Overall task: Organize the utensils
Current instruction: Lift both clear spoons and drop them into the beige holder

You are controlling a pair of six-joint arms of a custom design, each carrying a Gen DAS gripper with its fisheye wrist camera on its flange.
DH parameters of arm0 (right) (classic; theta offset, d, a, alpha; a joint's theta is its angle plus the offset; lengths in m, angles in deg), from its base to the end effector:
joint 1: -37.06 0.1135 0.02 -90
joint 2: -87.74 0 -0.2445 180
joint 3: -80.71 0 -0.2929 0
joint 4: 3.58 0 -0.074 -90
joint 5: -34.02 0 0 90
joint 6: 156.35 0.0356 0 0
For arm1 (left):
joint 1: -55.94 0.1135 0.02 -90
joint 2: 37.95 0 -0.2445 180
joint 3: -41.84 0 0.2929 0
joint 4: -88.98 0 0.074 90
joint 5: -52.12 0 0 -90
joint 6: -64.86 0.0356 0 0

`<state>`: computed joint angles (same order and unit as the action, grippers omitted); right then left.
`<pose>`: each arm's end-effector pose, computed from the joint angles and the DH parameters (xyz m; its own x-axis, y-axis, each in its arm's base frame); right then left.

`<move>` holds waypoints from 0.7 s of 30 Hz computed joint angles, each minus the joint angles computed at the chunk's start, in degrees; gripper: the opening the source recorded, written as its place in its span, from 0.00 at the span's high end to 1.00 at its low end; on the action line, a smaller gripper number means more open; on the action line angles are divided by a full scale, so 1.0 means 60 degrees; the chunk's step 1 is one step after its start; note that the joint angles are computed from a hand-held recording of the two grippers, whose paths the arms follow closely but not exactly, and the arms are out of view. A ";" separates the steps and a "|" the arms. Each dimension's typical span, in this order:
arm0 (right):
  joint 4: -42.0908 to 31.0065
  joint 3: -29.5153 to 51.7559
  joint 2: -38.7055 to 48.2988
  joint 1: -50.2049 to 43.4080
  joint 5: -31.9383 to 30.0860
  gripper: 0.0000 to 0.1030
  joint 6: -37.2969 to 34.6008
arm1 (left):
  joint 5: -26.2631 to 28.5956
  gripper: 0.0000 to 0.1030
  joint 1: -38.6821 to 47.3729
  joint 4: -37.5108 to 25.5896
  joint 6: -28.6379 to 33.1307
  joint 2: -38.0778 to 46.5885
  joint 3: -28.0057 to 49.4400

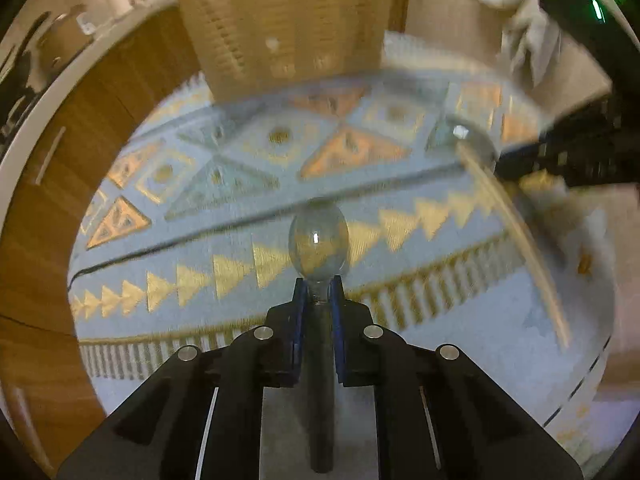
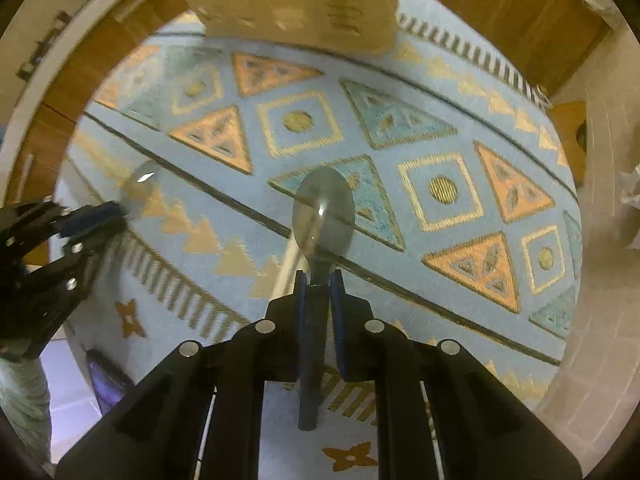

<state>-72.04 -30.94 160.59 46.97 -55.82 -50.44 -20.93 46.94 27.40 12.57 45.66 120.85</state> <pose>0.2680 0.0467 0.2194 -0.9527 0.1118 -0.2825 0.0934 0.9926 0.0778 0.3227 -0.0616 0.2341 -0.5522 0.6798 -0.4826 0.7631 0.6453 0.0360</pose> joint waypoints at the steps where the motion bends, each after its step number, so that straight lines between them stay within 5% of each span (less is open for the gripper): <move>1: 0.0109 -0.0115 -0.0402 0.0140 -0.0031 0.90 -0.0031 | 0.0591 0.91 0.0254 0.0102 -0.0094 -0.0171 -0.0018; 5: 0.0393 -0.0335 -0.1624 0.0518 0.0035 0.91 0.0103 | 0.2243 0.91 0.0979 0.0172 -0.0714 -0.0474 0.0318; 10: 0.1132 -0.0184 -0.2842 0.0476 -0.0023 0.91 -0.0036 | 0.4272 0.91 0.1618 0.1605 -0.2471 -0.1127 0.0387; 15: 0.1939 0.0541 -0.3032 -0.0057 -0.0661 0.91 0.0362 | 0.4485 0.91 0.1306 0.3625 -0.4695 -0.1223 0.0788; 21: 0.3649 0.1215 -0.2722 -0.0407 0.0124 0.91 0.0349 | 0.3805 0.91 0.0491 0.6046 -0.6980 -0.0441 0.1784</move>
<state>-50.14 -23.65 144.26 44.53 -55.08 -48.35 1.90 49.89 63.67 -29.31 43.02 131.55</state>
